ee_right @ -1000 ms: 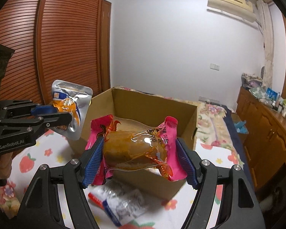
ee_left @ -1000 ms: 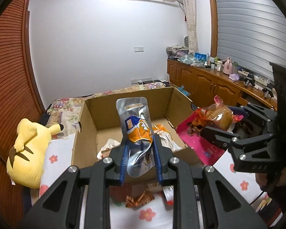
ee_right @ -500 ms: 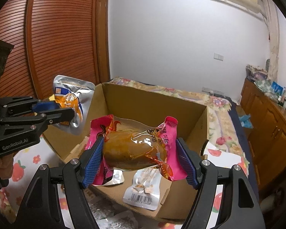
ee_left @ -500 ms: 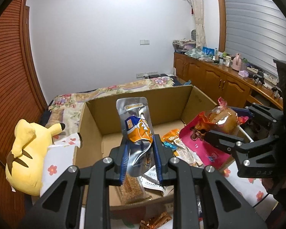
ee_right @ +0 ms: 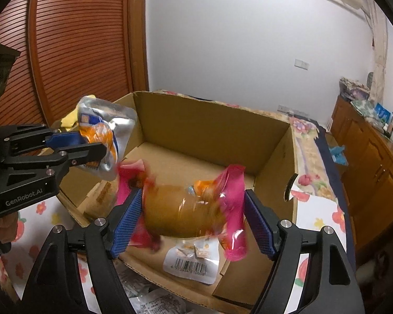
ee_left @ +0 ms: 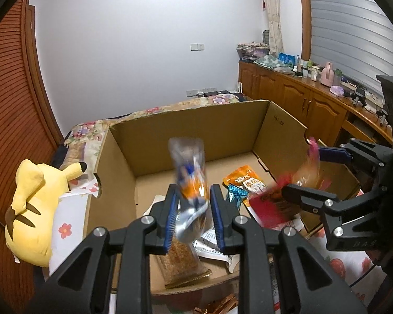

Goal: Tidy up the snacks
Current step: 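Open both tools to drop the pink candy and silver pouch into the box, then lower the right tool onto the white printed packet and grasp it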

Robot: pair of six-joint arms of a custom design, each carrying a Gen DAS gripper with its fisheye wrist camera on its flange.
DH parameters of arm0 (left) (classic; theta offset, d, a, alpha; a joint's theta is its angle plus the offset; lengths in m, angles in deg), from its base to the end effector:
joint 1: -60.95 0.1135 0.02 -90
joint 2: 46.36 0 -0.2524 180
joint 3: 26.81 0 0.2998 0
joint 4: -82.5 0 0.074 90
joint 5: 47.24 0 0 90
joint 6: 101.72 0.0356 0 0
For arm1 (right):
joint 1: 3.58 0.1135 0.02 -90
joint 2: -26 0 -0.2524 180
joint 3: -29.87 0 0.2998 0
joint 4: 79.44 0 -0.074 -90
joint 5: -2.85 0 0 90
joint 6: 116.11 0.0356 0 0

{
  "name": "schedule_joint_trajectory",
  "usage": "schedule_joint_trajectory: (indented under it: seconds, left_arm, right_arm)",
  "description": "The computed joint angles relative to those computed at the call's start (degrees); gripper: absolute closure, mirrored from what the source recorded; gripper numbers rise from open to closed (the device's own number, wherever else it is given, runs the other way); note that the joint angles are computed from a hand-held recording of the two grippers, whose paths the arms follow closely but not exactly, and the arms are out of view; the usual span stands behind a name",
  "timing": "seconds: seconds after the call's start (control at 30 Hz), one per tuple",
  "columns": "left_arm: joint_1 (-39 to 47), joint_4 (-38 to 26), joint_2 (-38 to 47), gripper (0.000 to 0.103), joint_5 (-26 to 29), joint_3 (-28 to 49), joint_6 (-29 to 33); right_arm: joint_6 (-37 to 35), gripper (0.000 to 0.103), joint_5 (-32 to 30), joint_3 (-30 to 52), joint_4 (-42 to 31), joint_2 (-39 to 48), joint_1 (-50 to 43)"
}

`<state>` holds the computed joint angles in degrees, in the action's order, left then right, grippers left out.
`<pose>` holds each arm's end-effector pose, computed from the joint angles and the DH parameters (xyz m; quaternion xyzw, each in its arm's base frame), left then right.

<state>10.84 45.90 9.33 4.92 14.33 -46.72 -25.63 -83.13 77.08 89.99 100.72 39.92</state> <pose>0.1655 -0.1640 0.1671 0.0104 0.8986 0.0125 0.4386 0.2234 0.2085 0.1510 -0.3152 0.8416 0.1346 0.4175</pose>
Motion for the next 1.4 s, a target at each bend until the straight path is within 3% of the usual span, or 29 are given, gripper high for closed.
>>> schedule_joint_trajectory:
  seconds: [0.4,0.53,0.73,0.9,1.07,1.27,1.4]
  left_arm:
    - [-0.6,-0.9,-1.4,0.077,-0.7,-0.7,-0.6]
    - [-3.2,-3.8,-2.7,0.067,-2.4,-0.5,-3.5]
    - [-10.8,-11.0,-5.0,0.063,-7.4,0.3,-10.6]
    - [-19.8,-20.5,-5.6,0.061,-12.3,1.1,-22.1]
    - [-31.7,-33.6,-2.1,0.06,-16.7,3.4,-40.7]
    - [-43.1,-47.0,4.0,0.057,-17.6,6.4,-61.1]
    - [-47.8,-52.3,6.6,0.055,-17.2,7.4,-69.8]
  right_arm:
    - [-0.2,0.025,-0.2,-2.3,-0.3,-4.0,-0.3]
    - [0.1,0.025,0.8,-4.3,-1.8,-8.0,0.6]
    - [1.3,0.025,3.6,-8.5,-6.5,-18.1,3.4]
    - [3.7,0.025,7.1,-12.8,-12.1,-27.8,7.2]
    - [7.6,0.025,11.2,-16.5,-18.8,-37.2,12.1]
    - [12.1,0.025,16.8,-18.9,-25.3,-44.6,18.7]
    - [14.1,0.025,18.5,-19.8,-26.5,-45.8,21.6]
